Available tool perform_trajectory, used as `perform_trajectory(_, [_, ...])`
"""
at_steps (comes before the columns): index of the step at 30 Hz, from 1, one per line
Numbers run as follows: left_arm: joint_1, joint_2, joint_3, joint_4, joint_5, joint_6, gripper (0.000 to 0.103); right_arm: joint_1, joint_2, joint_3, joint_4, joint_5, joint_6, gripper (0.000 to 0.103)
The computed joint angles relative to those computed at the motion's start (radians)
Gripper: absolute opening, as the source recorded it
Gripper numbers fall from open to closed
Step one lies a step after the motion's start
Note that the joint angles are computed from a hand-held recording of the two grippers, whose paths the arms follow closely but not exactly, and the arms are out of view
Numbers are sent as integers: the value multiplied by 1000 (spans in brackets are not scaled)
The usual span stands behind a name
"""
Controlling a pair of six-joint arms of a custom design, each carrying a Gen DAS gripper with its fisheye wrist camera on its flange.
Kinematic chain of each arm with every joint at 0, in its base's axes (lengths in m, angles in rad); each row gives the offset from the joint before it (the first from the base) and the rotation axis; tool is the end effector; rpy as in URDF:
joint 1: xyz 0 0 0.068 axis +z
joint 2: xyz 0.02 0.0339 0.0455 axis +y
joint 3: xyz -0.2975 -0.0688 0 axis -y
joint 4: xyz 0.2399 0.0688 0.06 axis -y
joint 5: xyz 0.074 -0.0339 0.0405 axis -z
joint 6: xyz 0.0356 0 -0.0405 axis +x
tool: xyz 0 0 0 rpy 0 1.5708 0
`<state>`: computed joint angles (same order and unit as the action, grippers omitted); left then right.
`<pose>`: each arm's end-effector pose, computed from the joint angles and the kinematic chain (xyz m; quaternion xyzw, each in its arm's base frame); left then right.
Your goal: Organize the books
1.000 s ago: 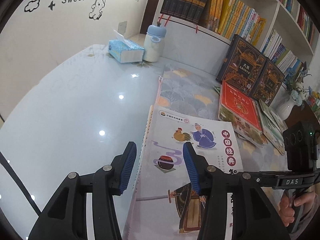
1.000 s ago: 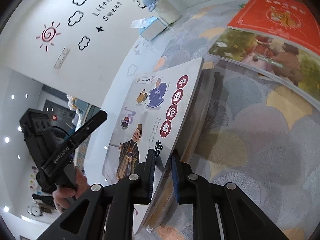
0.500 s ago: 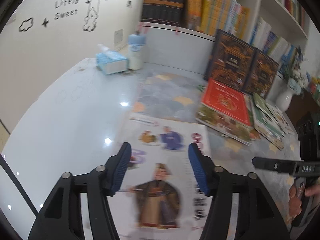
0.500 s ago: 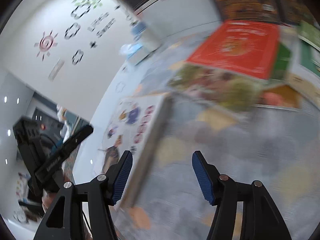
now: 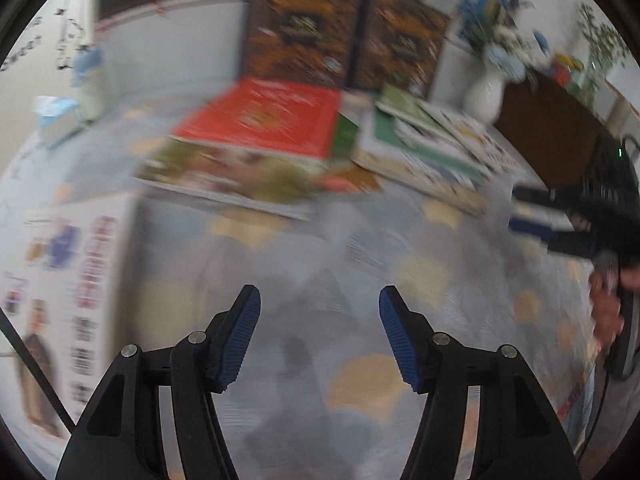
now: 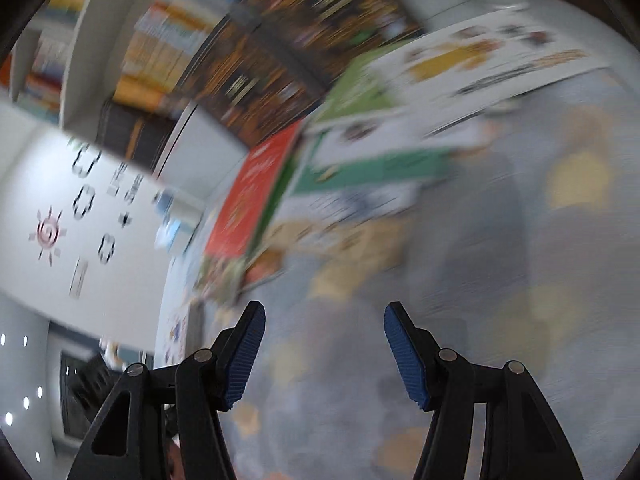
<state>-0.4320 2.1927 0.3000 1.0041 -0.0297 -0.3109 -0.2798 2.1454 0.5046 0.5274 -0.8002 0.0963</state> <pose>0.2215 -0.1010 0.0237 0.0521 0.9409 -0.1084 0.3168 0.2650 -0.0496 0.0311 0.0809 0.8977 0.3586 0.2427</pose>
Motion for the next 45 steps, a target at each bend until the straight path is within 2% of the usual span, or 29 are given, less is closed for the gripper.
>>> perform_trajectory(4, [-94, 35, 98, -103, -36, -49, 60, -191, 39, 157, -193, -39, -75, 60])
perform_trajectory(6, [-127, 48, 142, -146, -50, -70, 60, -233, 78, 250, -273, -50, -86, 60])
perform_trajectory(8, [-153, 63, 171, -162, -67, -86, 60, -269, 141, 369, -352, -70, -54, 60])
perform_trajectory(10, [-184, 72, 189, -177, -119, -85, 60, -286, 191, 450, -369, -86, 6, 60])
perform_trajectory(12, [-195, 77, 198, -182, -141, -77, 60, -295, 238, 509, -354, -95, 73, 60])
perform_trajectory(14, [-192, 86, 194, -159, -139, -78, 60, -298, 284, 542, -275, -141, 176, 58])
perform_trajectory(19, [-165, 102, 191, -117, -101, -77, 61, -280, 354, 574, -113, -128, 370, 30])
perform_trajectory(23, [-170, 111, 191, -102, -104, -65, 63, -271, 389, 584, -19, -121, 474, 24])
perform_trajectory(25, [-169, 114, 191, -96, -102, -61, 63, -255, 392, 566, 40, -85, 491, 16])
perform_trajectory(27, [-159, 118, 186, -79, -86, -59, 64, -247, 398, 540, 125, -71, 516, 16])
perform_trajectory(30, [-142, 122, 177, -54, -55, -59, 63, -237, 377, 515, 141, -49, 481, 14])
perform_trajectory(33, [-137, 118, 170, -51, -44, -58, 64, -227, 335, 491, 80, -66, 384, 12])
perform_trajectory(37, [-147, 101, 163, -73, -49, -54, 64, -227, 237, 361, 55, -10, 192, 12])
perform_trajectory(39, [-147, 91, 149, -73, -40, -56, 64, -243, 201, 308, 28, -19, 110, 12])
perform_trajectory(43, [-147, 67, 94, -27, -21, -64, 64, -303, 112, 190, -114, -54, -144, 12])
perform_trajectory(45, [-162, 48, 53, 11, -48, -64, 64, -326, 68, 151, -247, -63, -322, 12])
